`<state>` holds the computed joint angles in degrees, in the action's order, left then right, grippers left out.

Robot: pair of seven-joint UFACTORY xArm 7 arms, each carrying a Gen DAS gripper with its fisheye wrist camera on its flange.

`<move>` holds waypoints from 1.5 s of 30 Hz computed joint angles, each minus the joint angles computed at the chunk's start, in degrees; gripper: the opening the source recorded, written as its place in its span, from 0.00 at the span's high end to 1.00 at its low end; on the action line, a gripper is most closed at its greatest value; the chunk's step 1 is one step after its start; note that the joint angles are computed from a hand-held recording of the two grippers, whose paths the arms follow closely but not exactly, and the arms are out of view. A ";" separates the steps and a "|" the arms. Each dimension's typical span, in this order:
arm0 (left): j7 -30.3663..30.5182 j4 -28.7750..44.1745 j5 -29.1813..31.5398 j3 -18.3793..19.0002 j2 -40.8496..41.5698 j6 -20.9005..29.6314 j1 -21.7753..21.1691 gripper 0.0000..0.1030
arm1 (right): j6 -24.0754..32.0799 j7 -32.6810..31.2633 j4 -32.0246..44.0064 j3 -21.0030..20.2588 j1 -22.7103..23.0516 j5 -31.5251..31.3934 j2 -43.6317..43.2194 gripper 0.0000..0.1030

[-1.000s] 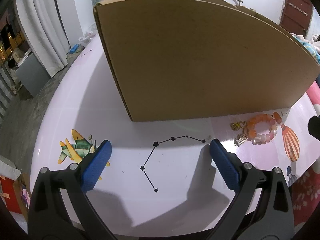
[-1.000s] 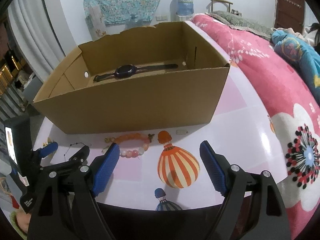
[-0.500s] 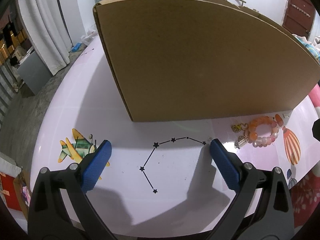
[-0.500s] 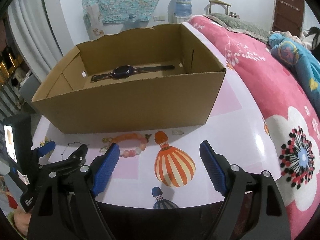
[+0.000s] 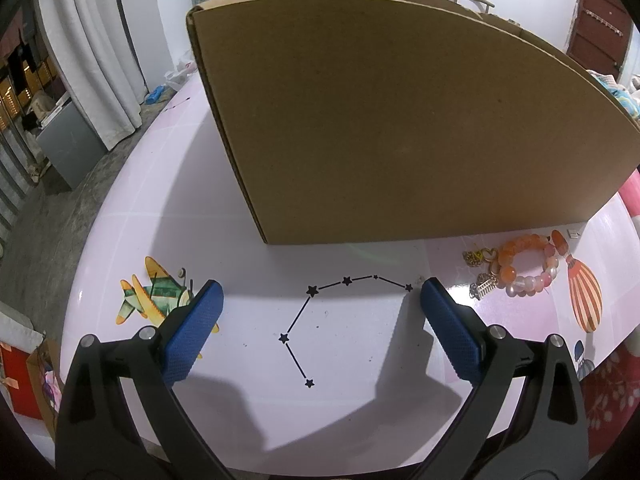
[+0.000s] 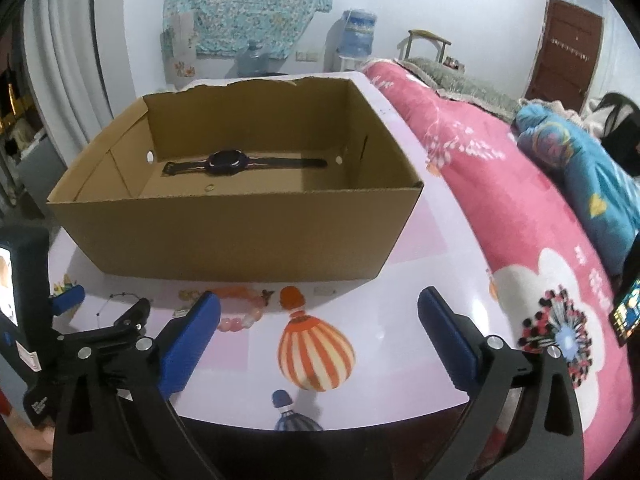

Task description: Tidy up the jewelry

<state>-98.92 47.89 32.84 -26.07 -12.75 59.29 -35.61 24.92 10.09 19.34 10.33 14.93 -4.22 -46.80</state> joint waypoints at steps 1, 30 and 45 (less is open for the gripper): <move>0.02 0.10 -0.08 0.02 0.07 0.08 0.00 0.07 | -0.01 0.03 0.14 0.12 -0.11 -0.13 0.10 0.07; -7.82 -4.77 12.71 -5.34 -6.87 -6.78 1.84 0.07 | -5.52 -23.54 -4.53 -17.44 11.69 16.73 -3.38 0.07; -3.96 -2.07 20.51 -7.94 -2.91 -8.37 -0.28 0.08 | -3.85 -37.54 -5.23 -26.59 17.17 28.95 -2.93 0.07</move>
<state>-102.89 45.82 53.35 -34.01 -15.65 50.93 -35.89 21.07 -27.45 14.11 -16.26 32.10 24.73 -49.73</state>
